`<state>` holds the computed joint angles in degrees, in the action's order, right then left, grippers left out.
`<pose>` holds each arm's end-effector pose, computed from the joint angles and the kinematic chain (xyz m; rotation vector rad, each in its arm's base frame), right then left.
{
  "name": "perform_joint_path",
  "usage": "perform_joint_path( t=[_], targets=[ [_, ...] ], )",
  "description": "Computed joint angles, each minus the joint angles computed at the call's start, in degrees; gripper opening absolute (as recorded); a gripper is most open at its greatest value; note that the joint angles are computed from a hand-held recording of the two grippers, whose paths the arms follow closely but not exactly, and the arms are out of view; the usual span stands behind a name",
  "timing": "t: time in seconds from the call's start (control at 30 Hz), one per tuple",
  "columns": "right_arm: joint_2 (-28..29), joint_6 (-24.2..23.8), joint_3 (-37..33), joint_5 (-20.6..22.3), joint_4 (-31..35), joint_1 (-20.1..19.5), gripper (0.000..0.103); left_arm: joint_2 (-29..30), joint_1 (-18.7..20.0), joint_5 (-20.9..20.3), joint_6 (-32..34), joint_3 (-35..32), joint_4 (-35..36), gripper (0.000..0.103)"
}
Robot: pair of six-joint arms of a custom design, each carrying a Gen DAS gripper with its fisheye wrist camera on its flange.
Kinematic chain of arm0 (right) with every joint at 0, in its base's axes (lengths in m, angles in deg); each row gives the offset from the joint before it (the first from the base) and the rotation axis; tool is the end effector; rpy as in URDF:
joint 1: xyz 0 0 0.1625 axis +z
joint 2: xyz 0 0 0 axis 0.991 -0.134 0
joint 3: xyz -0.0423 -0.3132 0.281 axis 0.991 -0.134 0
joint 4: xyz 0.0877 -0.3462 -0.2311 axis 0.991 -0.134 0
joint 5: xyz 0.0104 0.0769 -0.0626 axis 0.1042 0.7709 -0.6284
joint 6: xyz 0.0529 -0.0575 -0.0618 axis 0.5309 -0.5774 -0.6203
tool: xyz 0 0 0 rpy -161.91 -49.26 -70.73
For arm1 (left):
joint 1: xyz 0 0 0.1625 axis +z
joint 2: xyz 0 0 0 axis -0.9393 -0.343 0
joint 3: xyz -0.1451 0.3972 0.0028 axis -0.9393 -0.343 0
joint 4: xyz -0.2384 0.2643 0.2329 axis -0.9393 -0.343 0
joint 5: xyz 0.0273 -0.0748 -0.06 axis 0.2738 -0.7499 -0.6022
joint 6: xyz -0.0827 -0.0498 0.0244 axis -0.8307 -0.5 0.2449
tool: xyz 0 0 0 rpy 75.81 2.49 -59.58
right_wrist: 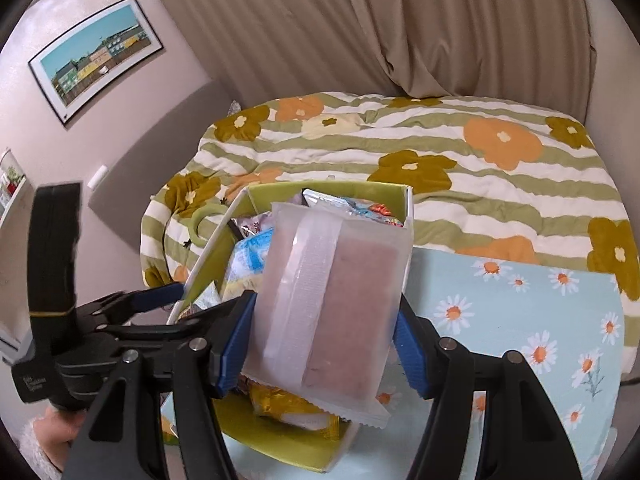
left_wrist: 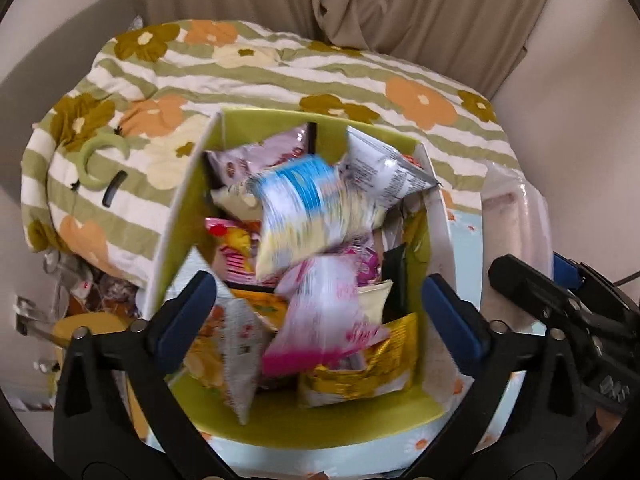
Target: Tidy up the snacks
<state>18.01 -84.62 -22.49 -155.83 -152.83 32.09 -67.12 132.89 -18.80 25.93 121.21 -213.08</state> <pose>0.4557 -0.7362 0.0621 0.9683 -2.7394 0.4363 -0.1086 -0.6815 0.3928 -0.1870 2.3061 -0.8255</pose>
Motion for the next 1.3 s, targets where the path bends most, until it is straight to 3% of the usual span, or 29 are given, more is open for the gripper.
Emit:
perform_joint_path(
  t=[0.33,0.83,0.87,0.9,0.97,1.1,1.3],
  targets=[
    [0.9,3.5,-0.1,-4.2,-1.3,1.3,0.06,-6.0,1.5,-2.8,4.4,3.8,-3.2,0.102],
    [9.6,12.1,-10.7,-7.8,4.7,1.4,0.061,-4.4,3.9,-3.9,12.2,1.9,-2.5,0.102],
    [9.6,13.2,-10.8,-8.1,5.5,1.3,0.066,-4.4,3.9,-3.6,12.1,2.1,-2.4,0.102],
    [9.7,14.7,-11.2,-8.9,6.9,1.3,0.08,-4.5,3.9,-3.3,12.0,2.4,-2.4,0.102],
    [8.8,17.3,-9.6,-12.1,7.9,1.4,0.095,-4.6,3.7,-2.8,11.2,3.1,-2.3,0.102],
    [5.5,16.6,-3.5,-14.6,7.0,1.4,0.095,-5.3,3.0,-1.4,9.3,5.3,-2.4,0.102],
    [1.3,14.6,3.2,-13.2,2.4,1.3,0.095,-7.0,0.0,1.8,5.8,8.4,-1.9,0.102]
  ],
)
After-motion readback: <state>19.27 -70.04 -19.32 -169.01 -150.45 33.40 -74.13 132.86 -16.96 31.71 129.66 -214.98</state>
